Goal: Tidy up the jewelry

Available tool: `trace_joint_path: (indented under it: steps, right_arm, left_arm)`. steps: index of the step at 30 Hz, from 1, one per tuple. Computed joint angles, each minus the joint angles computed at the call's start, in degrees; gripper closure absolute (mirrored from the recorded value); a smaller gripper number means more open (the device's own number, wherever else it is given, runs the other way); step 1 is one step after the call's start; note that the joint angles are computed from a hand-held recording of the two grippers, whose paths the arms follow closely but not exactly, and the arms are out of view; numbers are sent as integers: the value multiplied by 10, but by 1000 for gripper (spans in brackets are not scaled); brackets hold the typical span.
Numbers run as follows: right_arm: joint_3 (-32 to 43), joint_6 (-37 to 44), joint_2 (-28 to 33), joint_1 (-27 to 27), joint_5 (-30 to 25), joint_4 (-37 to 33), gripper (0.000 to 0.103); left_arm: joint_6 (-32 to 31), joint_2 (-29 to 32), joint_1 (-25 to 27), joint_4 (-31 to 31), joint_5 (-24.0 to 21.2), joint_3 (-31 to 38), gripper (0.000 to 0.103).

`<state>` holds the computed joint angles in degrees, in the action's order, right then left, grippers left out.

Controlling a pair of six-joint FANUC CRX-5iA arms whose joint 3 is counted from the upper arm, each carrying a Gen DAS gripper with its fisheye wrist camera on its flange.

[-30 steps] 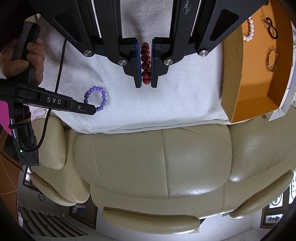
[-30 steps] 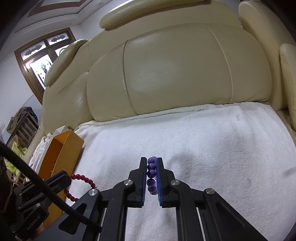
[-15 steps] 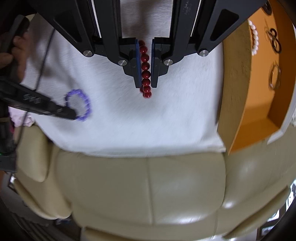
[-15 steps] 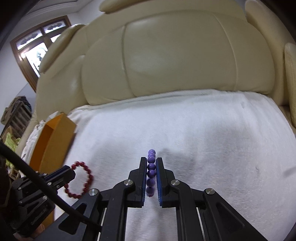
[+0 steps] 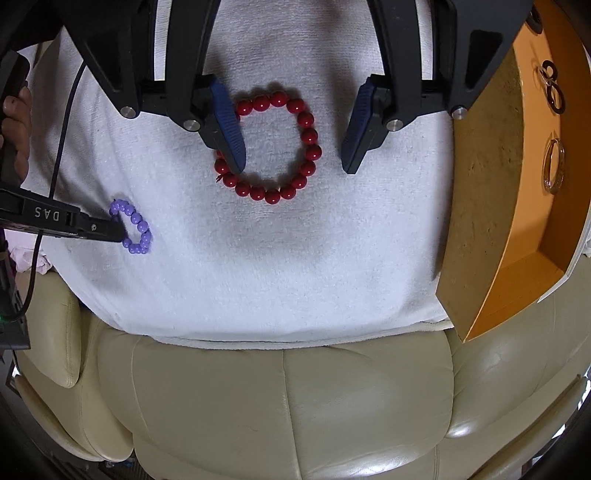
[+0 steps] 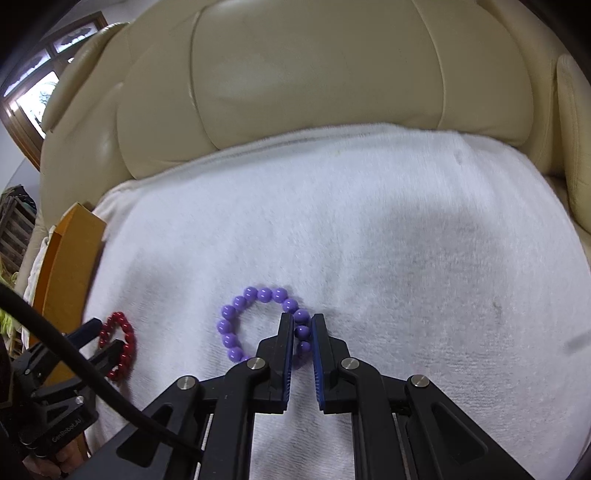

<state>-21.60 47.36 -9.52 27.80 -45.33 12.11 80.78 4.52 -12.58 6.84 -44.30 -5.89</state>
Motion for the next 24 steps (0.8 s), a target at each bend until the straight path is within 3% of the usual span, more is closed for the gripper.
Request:
trace_joint_path:
  steps: [7,10,15,16,20,24]
  right_arm:
    - [-5,1,2,-2,4,3,92]
    - [-3,3,5,-3,4,4,91]
    - [-1,7,7,-4,2,0,91]
    - [-3,4,6,-2,3,5,91]
    - [-13,-2,4,10,11,30,90]
    - [-16,0,-2,12,23,23,92]
  left_arm:
    - [-1,4,-1,-1,3,5,48]
    - [-12,3,1,8,-7,4,43]
    - [-36,0,2,17,10,-8,43]
    - [-38,-2,3,19,15,-12,47]
    - [-73,-6,10,58,33,-30,85]
    - [-78,-9,10,63,37,-34,94]
